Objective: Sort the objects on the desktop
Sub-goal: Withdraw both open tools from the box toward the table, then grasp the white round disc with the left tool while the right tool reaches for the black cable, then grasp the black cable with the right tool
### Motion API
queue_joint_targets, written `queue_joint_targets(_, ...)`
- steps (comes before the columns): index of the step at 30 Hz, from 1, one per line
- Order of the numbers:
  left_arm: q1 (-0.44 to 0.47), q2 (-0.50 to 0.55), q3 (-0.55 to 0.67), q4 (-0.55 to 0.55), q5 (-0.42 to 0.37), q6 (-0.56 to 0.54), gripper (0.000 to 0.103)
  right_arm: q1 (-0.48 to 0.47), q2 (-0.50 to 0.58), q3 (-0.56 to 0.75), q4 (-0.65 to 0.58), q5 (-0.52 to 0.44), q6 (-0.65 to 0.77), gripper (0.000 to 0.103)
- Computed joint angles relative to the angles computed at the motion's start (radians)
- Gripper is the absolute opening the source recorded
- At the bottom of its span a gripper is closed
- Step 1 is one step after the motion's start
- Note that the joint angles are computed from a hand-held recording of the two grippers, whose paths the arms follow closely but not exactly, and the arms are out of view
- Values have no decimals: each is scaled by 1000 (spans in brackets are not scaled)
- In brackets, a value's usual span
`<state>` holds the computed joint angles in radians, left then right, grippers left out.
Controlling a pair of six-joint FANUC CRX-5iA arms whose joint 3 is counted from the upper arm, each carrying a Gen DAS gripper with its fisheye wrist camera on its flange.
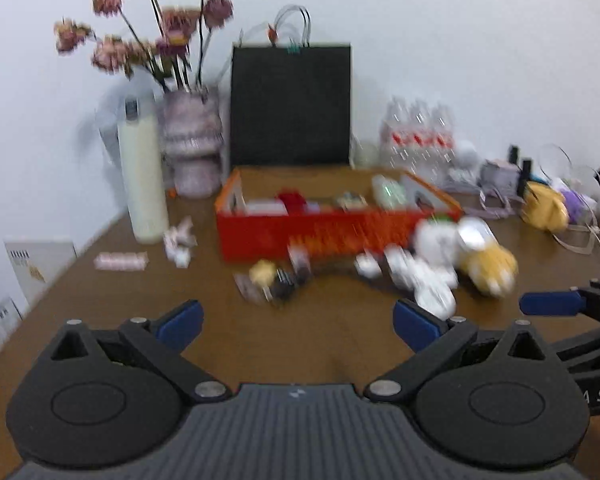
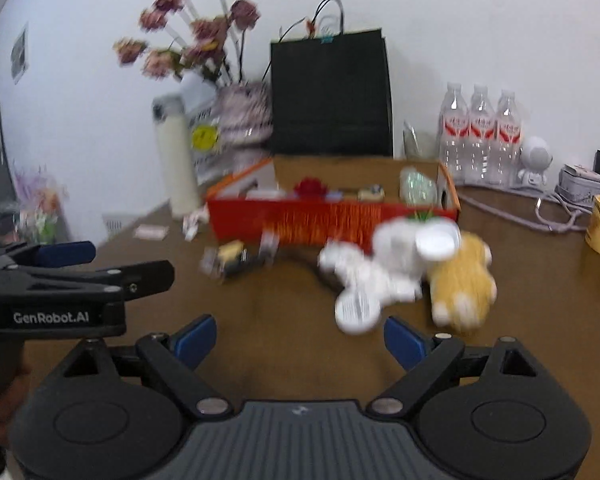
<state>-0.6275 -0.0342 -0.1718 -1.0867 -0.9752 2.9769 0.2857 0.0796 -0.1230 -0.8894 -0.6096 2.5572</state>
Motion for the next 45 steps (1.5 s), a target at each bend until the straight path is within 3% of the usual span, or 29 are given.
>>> queue_joint_targets(3, -34, -21, -44, 25, 13, 68, 103, -27, -33, -43, 8, -43, 7, 91)
queue_joint_targets(7, -21, -41, -76, 76, 62, 52, 103, -67, -70, -92, -24, -63, 88, 89)
queue_joint_targets(11, 28, -15, -59, 117, 121, -61, 103, -73, -50, -69, -30, -7, 72, 78)
queue_joint_targets(16, 106, 77, 18, 142, 271, -158, 99, -76, 35, 36, -33, 64, 47, 71)
queue_joint_targets(17, 128, 105, 42, 162, 308, -191, 98, -70, 53, 59, -17, 76, 30, 66)
queue_joint_targets(19, 175, 166, 95, 233, 376, -294, 92, -84, 87, 115, -36, 60, 33, 59)
queue_joint_targets(23, 222, 273, 191, 321, 429, -451, 90, -119, 129, 175, -90, 17, 58, 59)
queue_joint_targets(24, 233, 292, 206, 342, 442, -474, 85, -127, 137, 184, -96, 0, 57, 59)
queue_joint_targets(26, 246, 318, 225, 370, 441, -496, 59, -142, 156, 201, -110, -41, 68, 58)
queue_joint_targets(27, 256, 327, 228, 393, 439, -498, 42, -146, 160, 201, -119, -49, 85, 58)
queue_joint_targets(32, 301, 259, 116, 507, 538, -531, 40, -143, 175, 207, -121, -78, 84, 56)
queue_joint_targets(36, 324, 121, -66, 611, 630, -577, 40, -141, 205, 244, -105, -186, 24, 39)
queue_joint_targets(41, 249, -12, -177, 440, 605, -399, 40, -102, 286, 328, -33, -441, -88, 37)
queue_joint_targets(45, 162, -96, -216, 250, 523, -184, 40, -80, 278, 303, -44, -479, -75, 38)
